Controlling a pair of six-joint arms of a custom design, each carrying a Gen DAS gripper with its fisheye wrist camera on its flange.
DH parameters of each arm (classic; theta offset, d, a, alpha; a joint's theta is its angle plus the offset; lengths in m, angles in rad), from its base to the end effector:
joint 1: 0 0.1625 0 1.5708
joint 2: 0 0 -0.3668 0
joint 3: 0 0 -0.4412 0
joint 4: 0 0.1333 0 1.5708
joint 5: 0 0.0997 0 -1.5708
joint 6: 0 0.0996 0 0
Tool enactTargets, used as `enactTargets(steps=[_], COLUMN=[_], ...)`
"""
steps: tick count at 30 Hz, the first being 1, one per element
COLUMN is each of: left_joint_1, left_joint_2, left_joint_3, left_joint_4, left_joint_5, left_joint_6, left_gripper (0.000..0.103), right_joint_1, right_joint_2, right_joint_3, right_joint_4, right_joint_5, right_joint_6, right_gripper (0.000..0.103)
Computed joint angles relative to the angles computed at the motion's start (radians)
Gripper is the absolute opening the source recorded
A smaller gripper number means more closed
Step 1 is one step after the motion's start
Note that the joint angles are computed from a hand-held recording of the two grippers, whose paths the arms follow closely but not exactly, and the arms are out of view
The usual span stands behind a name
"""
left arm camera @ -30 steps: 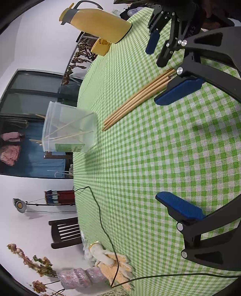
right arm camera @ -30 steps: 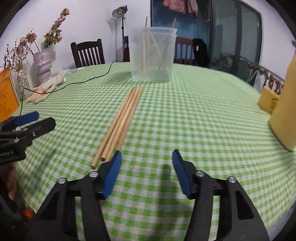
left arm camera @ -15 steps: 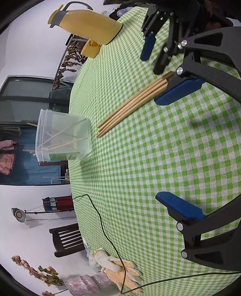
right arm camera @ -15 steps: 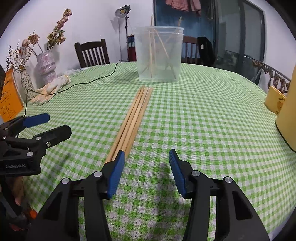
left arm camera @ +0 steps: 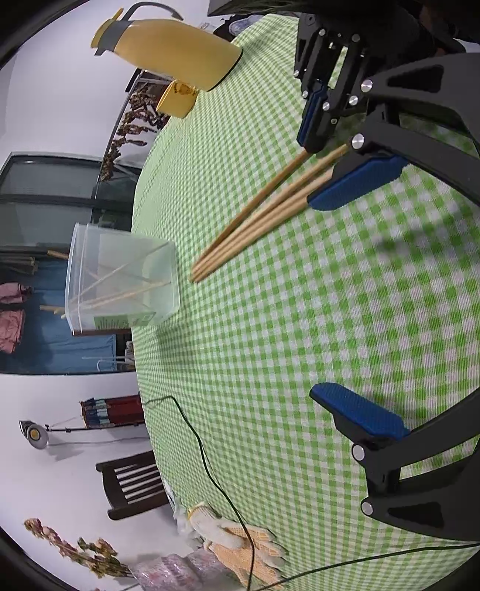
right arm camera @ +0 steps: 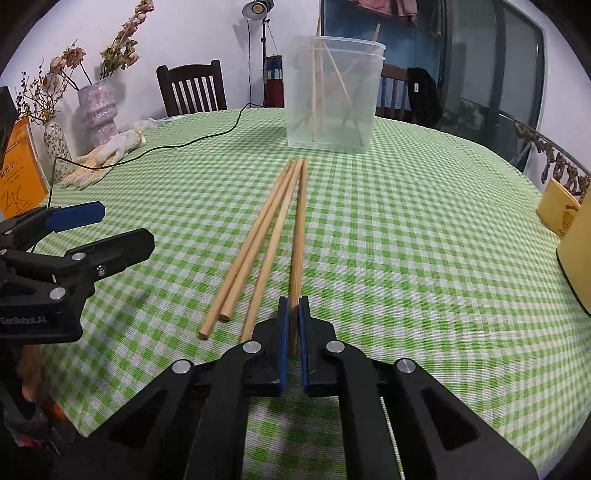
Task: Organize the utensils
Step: 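Close the right tool on one wooden chopstick from the row, then close the left tool on another wooden chopstick from the row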
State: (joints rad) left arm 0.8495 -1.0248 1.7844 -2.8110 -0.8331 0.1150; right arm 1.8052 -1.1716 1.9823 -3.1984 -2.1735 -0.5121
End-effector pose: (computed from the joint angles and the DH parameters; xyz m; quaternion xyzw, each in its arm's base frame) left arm -0.2675 -0.6075 0.1529 0.2895 0.8627 -0.3164 0.2679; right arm 0.2082 -0.5410 0.1972 0.2098 -0.8590 0.3379 0.3223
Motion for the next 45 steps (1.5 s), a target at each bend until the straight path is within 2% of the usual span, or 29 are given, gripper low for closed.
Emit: enactTargets(steps=[3,6,10,12,14,17,20,21,22,25,27,30,33,35,36,37,40,42,45], left_joint_1=[-0.016,-0.040,-0.033,-0.032,-0.028,-0.024,-0.009,-0.005,-0.001,0.011,0.011,-0.002,-0.016,-0.022,-0.021,-0.017,-0.009,-0.002,0.008], left_joint_2=[0.006,0.049,0.072,0.075,0.062,0.037,0.030,0.027,0.025,0.008,0.006,0.029,0.052,0.047,0.040,0.032,0.017,0.005,-0.004], left_joint_3=[0.007,-0.008,-0.049,-0.055,-0.048,-0.031,-0.042,-0.046,-0.050,-0.055,-0.054,-0.054,-0.050,-0.039,-0.039,-0.040,-0.038,-0.037,-0.040], left_joint_4=[0.018,0.039,0.154,0.175,0.181,0.186,0.218,0.230,0.245,0.261,0.247,0.234,0.223,0.212,0.224,0.241,0.257,0.267,0.278], left_joint_5=[-0.048,0.009,-0.003,0.007,0.007,0.043,0.065,0.058,0.043,-0.056,-0.088,-0.063,-0.002,0.014,0.008,0.000,0.020,-0.001,-0.056], left_joint_6=[0.051,0.106,0.017,0.007,0.003,-0.010,-0.054,-0.073,-0.092,-0.145,-0.153,-0.113,-0.057,-0.036,-0.043,-0.060,-0.092,-0.100,-0.123], left_gripper=[0.091,0.091,0.091,0.084,0.082,0.079,0.067,0.060,0.057,0.057,0.057,0.058,0.059,0.051,0.041,0.036,0.033,0.033,0.033], right_joint_1=[-0.019,-0.037,-0.052,-0.057,-0.061,-0.067,-0.068,-0.069,-0.071,-0.079,-0.077,-0.078,-0.071,-0.069,-0.069,-0.070,-0.075,-0.072,-0.073], right_joint_2=[-0.020,-0.046,-0.077,-0.089,-0.097,-0.103,-0.100,-0.101,-0.104,-0.121,-0.123,-0.130,-0.119,-0.114,-0.116,-0.117,-0.123,-0.108,-0.102], right_joint_3=[0.008,0.021,0.045,0.055,0.062,0.067,0.069,0.070,0.073,0.098,0.114,0.129,0.130,0.131,0.134,0.137,0.149,0.151,0.150], right_joint_4=[-0.024,-0.035,-0.045,-0.045,-0.047,-0.050,-0.063,-0.065,-0.067,-0.082,-0.112,-0.129,-0.153,-0.165,-0.166,-0.170,-0.184,-0.226,-0.240], right_joint_5=[-0.026,-0.032,-0.025,-0.016,-0.008,0.005,0.008,0.011,0.018,0.053,0.051,0.058,0.042,0.038,0.043,0.046,0.063,0.053,0.051], right_joint_6=[0.015,0.032,0.039,0.040,0.041,0.038,0.028,0.027,0.024,0.005,-0.036,-0.050,-0.085,-0.099,-0.103,-0.106,-0.119,-0.157,-0.158], right_gripper=[0.005,0.005,0.005,0.005,0.005,0.005,0.005,0.005,0.005,0.005,0.005,0.005,0.005,0.005,0.005,0.005,0.005,0.006,0.012])
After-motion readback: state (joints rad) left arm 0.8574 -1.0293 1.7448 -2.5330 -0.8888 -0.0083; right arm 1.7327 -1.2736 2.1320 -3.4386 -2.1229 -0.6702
